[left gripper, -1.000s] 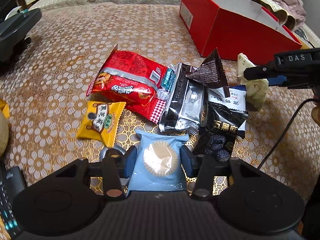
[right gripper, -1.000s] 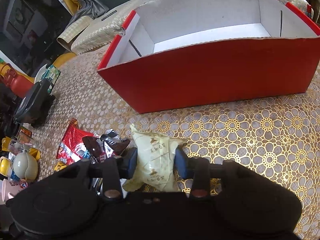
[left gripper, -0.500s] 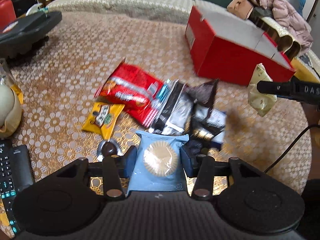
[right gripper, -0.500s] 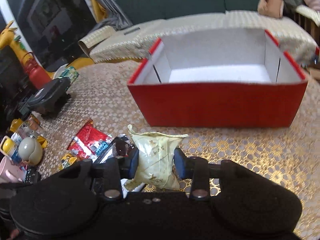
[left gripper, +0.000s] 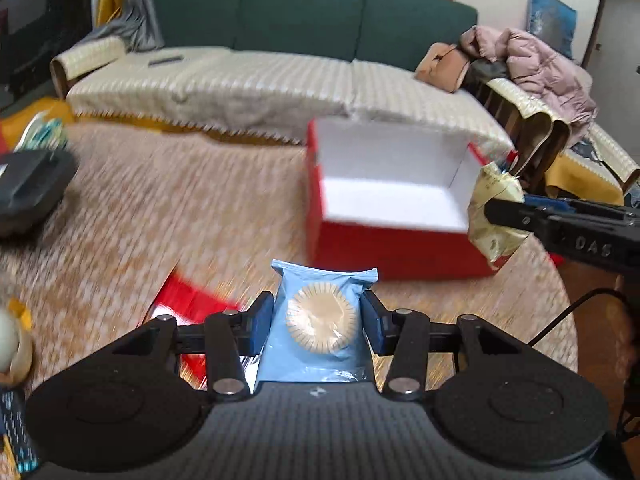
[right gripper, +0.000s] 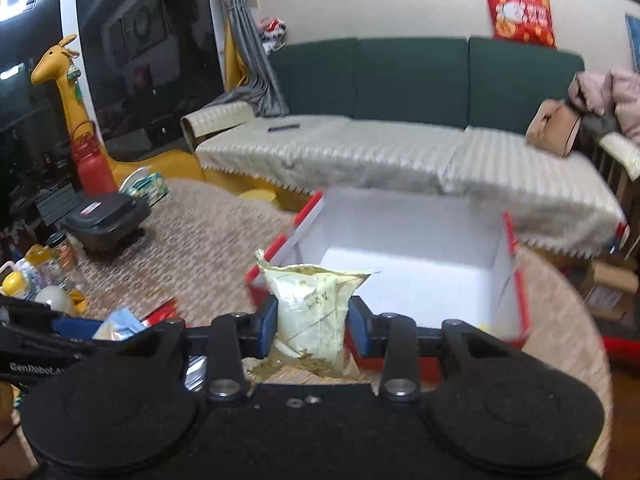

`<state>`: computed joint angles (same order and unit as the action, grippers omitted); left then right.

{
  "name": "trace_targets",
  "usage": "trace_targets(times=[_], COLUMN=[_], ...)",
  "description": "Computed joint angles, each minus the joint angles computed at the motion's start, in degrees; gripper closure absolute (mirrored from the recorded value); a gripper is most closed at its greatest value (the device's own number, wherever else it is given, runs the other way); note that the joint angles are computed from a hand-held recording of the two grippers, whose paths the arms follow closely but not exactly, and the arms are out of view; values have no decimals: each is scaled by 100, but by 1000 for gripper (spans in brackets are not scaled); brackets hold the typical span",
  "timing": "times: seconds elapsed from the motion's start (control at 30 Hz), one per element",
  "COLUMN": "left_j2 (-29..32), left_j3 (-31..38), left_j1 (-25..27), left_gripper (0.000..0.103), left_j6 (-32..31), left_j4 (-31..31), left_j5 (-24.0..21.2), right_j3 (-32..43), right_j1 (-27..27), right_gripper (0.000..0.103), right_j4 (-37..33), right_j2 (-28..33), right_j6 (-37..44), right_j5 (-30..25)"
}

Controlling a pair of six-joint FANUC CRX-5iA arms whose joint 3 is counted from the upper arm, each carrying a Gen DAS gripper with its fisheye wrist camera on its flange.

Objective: Organize snacks
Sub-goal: 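Carry the blue packet with the left gripper while the right gripper carries the pale packet to the box, then release the blue packet into the box with the left gripper while the right gripper lowers the pale packet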

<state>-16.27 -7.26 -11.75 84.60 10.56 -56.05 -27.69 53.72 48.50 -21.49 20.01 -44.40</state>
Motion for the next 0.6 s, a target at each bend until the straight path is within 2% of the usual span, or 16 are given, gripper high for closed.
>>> trace_targets(times=[0.23, 0.6], left_j2=[950, 2339], left_j3=[1114, 2526], left_j1=[-576, -1005], left_gripper=[57, 57], left_j6=[500, 1138], left_j4=[-449, -1076], left_j5=[81, -184], right_j3=[245, 632], right_j1=[-656, -1392], right_gripper=[66, 66], right_j4=[-107, -661], right_j2=[230, 804], right_j6=[436, 1236], right_j5=[64, 252])
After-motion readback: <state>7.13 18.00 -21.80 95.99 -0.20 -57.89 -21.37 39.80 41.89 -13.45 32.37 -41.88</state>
